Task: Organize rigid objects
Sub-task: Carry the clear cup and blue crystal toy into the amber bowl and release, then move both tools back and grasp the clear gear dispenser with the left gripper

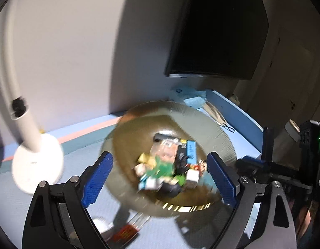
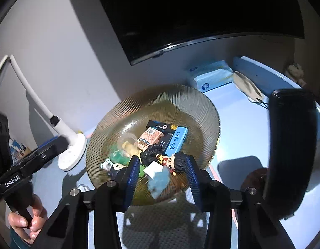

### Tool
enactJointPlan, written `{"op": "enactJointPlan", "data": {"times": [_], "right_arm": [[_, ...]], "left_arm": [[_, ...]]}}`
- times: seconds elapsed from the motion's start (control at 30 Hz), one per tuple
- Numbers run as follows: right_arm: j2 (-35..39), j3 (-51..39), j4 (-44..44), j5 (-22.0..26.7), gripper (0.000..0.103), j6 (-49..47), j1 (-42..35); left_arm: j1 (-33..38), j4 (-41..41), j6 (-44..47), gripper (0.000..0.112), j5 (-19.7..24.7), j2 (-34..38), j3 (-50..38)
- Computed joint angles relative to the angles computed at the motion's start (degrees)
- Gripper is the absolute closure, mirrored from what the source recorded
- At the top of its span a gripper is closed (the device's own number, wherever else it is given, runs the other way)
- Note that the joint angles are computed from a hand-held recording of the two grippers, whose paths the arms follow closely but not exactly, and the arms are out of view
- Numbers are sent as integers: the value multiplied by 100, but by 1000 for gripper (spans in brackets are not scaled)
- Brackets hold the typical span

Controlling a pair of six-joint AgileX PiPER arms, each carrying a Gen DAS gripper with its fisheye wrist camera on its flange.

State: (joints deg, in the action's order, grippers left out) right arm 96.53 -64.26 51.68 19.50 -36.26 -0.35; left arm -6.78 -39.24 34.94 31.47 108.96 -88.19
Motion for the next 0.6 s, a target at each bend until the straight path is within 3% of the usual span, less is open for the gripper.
{"op": "enactJointPlan", "data": {"times": [0.07, 0.2, 0.27, 0.33, 0.53, 0.6], "right_arm": [[-136, 166, 47, -32, 59, -44, -1], [-474, 593, 1010, 33, 58, -979, 98], [-603, 728, 965, -93, 52, -959, 336], [-717, 876, 1114, -294, 46, -1113, 656], [-667, 1065, 1776, -666, 45, -1649, 1467], [-412, 1110, 2554, -893, 44, -2380, 1797]], "left_arm": [[227, -173, 221, 21, -136, -338, 508], [976, -793, 864, 21, -217, -1025, 1605], [1439, -1041, 1067, 21, -99, -1245, 1949], [1859, -1281, 1289, 21, 45, -1397, 2202], [2672, -1572, 1842, 20, 176, -1576, 2780], [2785, -1608, 1999, 20, 102, -1465, 2944]]}}
